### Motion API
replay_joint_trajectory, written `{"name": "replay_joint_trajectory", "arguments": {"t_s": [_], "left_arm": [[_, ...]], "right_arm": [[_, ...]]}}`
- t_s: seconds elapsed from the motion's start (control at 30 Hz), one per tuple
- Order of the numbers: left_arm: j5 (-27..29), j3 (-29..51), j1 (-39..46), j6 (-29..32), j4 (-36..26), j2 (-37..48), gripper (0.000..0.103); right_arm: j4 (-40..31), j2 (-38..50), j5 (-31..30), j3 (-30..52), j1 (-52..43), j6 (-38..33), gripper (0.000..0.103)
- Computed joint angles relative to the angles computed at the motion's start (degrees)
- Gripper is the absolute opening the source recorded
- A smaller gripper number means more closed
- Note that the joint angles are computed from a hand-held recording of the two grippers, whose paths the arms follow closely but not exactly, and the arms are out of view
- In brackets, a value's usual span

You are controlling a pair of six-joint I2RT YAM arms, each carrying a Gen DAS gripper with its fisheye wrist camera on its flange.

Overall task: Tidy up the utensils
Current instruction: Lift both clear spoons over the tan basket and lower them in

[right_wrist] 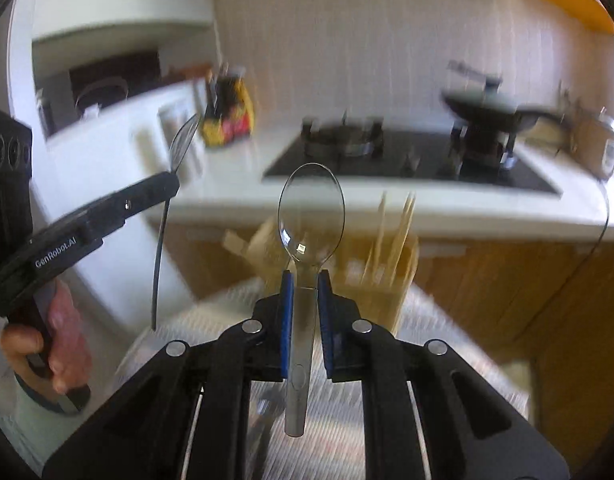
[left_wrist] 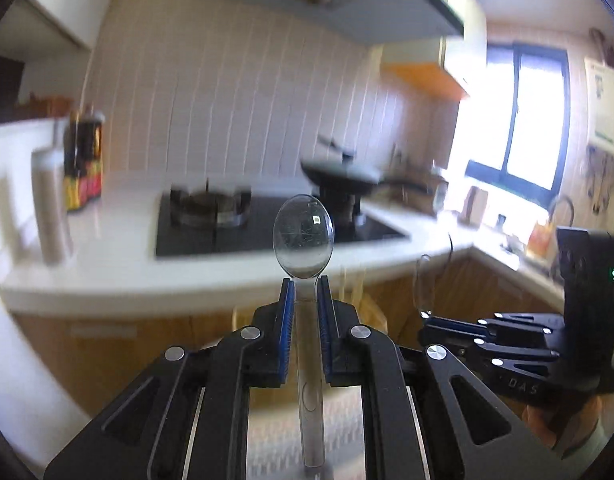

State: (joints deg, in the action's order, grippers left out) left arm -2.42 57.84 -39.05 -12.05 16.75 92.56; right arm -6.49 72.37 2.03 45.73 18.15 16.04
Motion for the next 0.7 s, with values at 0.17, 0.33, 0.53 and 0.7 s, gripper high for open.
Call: {"name": "replay_joint_trajectory", "arguments": {"t_s": [0.17, 0.33, 0.53, 0.7], "left_arm": [[-1.52, 5.25, 0.44, 0.41, 10.75, 7.74, 0.010], [-0.91, 8.06, 1.30, 2.18, 20.85, 15.53, 0.010], [-3.11, 12.24, 2.45, 3.62, 26.86, 24.46, 0.010], [-2.66, 15.11, 3.60, 2.70, 27.34, 29.50, 0.010]], "right_arm": [[12.89, 4.47, -0.46, 1.00, -5.06, -0.27, 0.010], [26.62, 12.10, 0.03, 1.76, -9.78, -0.19, 0.010], [35.36, 23.83, 2.68, 4.70, -10.01, 0.70, 0.010], [40.79, 28.96, 6.06, 3.93, -8.20, -1.22, 0.010]]}}
